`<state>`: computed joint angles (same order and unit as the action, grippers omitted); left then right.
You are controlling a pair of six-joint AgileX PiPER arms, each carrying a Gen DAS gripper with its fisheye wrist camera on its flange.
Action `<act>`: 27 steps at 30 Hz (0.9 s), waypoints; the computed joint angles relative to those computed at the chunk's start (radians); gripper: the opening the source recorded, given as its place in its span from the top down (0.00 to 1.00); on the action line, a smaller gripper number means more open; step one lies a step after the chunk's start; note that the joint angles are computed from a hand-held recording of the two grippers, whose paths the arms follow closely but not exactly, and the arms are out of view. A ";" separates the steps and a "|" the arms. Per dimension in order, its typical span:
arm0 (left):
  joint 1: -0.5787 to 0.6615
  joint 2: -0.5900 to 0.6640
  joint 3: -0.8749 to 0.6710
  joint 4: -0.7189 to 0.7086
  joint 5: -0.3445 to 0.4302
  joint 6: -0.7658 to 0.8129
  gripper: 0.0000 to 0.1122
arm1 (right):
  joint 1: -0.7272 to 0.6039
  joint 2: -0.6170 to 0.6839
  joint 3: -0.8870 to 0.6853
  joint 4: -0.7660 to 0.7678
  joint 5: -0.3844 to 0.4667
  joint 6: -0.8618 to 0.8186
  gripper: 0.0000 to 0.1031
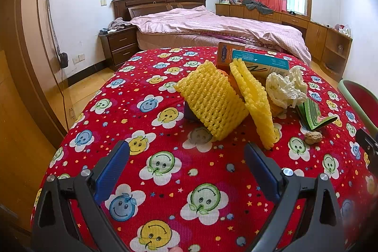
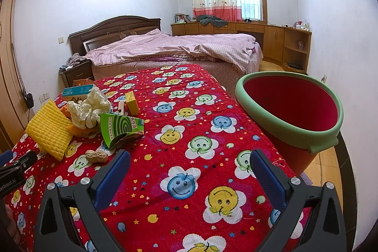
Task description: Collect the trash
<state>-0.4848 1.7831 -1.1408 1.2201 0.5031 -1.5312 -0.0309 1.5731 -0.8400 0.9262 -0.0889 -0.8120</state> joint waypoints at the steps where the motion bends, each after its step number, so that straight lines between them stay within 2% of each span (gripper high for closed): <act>1: 0.000 0.000 0.000 0.000 0.000 0.000 0.13 | 0.000 0.000 0.000 0.000 0.000 0.000 0.00; 27: 0.000 -0.001 0.002 0.004 -0.003 -0.005 0.13 | 0.002 -0.002 -0.001 0.035 -0.001 -0.035 0.00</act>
